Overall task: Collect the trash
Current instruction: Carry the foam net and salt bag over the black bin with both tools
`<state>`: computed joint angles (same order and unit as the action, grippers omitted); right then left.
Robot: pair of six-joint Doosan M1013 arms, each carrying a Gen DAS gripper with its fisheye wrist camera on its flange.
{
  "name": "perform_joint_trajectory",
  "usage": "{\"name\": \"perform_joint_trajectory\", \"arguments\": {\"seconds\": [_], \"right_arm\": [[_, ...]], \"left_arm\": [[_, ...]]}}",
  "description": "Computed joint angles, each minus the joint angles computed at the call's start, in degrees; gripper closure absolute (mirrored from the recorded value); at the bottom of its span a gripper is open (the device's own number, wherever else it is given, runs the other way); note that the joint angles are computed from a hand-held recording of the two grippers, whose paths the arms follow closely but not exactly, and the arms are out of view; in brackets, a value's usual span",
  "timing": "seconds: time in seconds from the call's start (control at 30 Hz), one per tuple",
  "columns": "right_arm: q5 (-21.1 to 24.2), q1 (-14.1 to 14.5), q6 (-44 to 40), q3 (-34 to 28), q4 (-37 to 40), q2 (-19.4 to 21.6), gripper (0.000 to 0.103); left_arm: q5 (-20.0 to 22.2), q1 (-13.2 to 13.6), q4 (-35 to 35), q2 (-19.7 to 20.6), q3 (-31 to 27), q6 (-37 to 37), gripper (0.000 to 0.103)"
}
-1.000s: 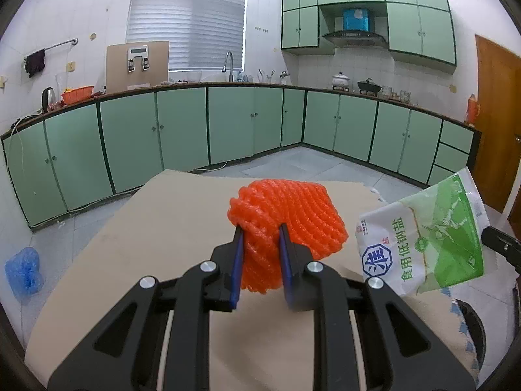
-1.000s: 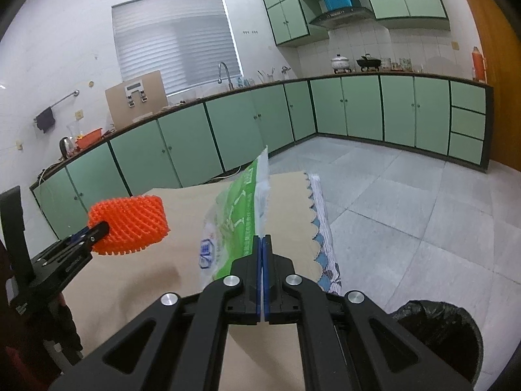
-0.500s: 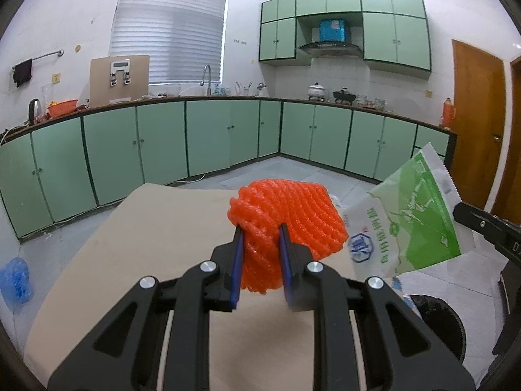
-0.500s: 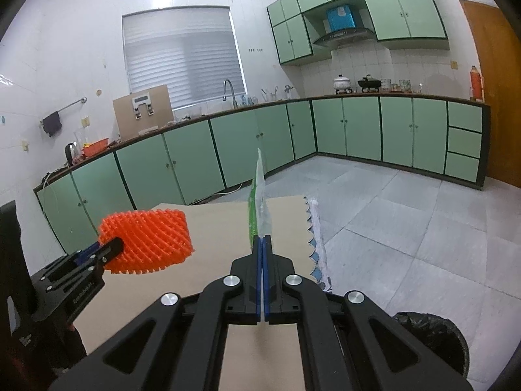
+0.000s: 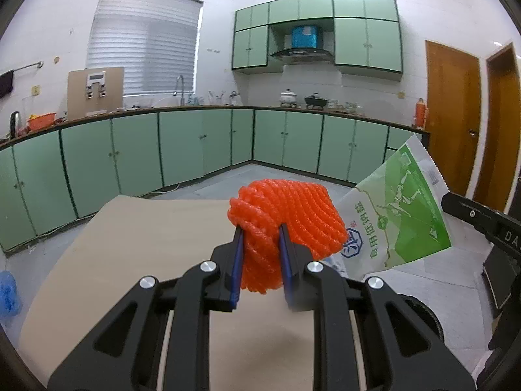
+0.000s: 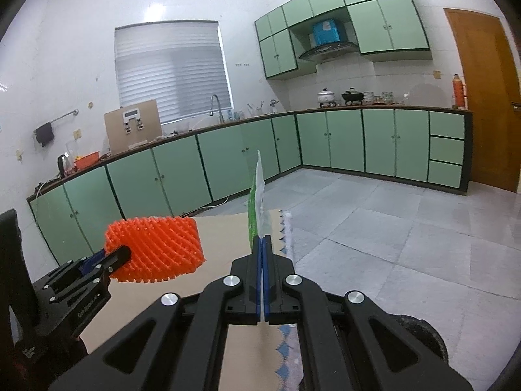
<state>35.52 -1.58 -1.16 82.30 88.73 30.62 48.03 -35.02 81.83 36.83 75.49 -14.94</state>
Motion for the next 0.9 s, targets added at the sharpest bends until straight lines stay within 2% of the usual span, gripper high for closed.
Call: {"name": "perform_joint_trajectory", "arguments": {"seconds": [0.27, 0.63, 0.9], "right_arm": [[-1.2, -2.1, -2.1, 2.0, 2.2, -1.4, 0.102], [-4.6, -5.3, -3.7, 4.2, 4.5, -2.6, 0.102], [-7.5, -7.3, -1.6, 4.3, 2.9, -1.9, 0.102]], "left_arm": [[-2.4, -1.2, 0.7, 1.2, -2.5, 1.7, 0.085], [-8.0, -2.6, -0.6, 4.2, -7.3, 6.7, 0.084], [-12.3, -3.3, -6.2, 8.0, -12.4, 13.7, 0.084]]}}
